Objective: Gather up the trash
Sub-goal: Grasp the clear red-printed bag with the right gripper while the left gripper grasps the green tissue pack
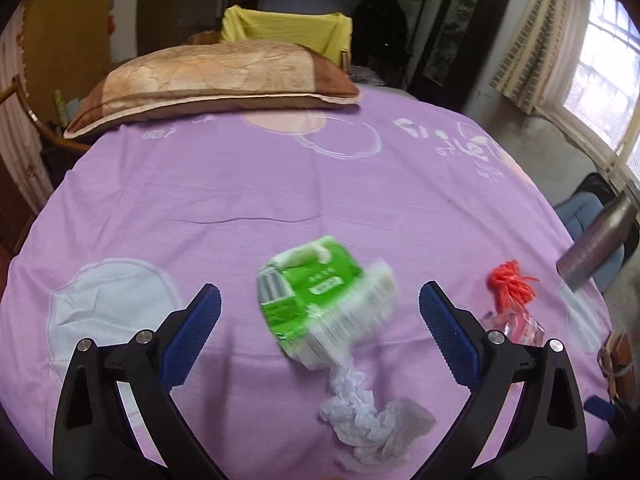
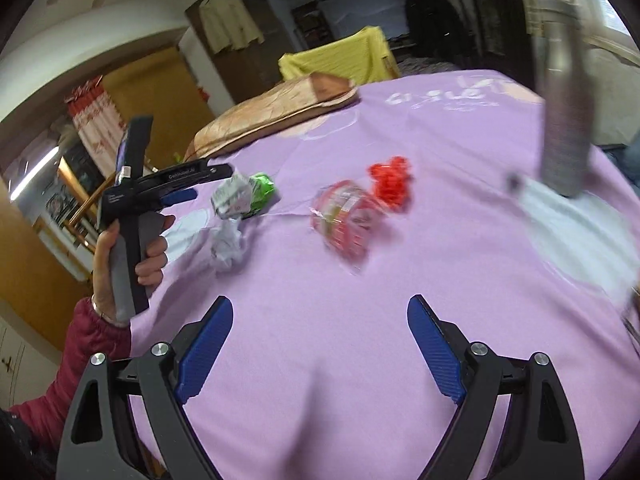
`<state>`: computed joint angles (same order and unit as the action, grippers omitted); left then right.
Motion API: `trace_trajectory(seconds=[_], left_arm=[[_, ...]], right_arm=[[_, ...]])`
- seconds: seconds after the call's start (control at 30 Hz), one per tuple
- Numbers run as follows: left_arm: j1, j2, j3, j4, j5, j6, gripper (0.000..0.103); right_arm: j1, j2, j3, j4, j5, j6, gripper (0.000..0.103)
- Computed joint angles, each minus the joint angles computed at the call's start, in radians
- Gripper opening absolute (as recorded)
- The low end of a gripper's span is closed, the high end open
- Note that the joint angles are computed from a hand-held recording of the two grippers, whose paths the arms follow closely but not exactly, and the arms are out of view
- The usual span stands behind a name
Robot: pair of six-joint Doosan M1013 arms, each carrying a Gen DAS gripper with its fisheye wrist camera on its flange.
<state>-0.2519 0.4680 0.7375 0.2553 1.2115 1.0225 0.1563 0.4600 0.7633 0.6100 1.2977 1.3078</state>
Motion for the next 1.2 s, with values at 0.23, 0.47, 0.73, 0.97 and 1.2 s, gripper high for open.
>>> trace_trajectory(seconds=[0.23, 0.47, 0.73, 0.97, 1.2], left_arm=[[0.002, 0.017, -0.016, -0.031, 0.029, 0.025, 0.096], [0.035, 0.022, -0.008, -0.11, 0.011, 0.023, 0.096], [0.064, 0.041, -0.005, -0.253, -0.015, 0.064, 0.096], [0.058, 0.047, -0.004, -0.218, -0.008, 0.056, 0.096], [0.058, 0.039, 0.012, -0.145, -0.005, -0.009, 0.092]], right_arm=[[0.057, 0.156, -0.252, -0.086, 0.111, 0.116, 0.088], [0.058, 0.29, -0.443, -0.068, 0.206, 0.302, 0.088], [0.038, 0.25, -0.349, 0.003, 0.098, 0.212, 0.023], [0.035, 0.223, -0.31, 0.013, 0.061, 0.167, 0.025], [0.036, 0.222, -0.311, 0.009, 0.073, 0.158, 0.025]])
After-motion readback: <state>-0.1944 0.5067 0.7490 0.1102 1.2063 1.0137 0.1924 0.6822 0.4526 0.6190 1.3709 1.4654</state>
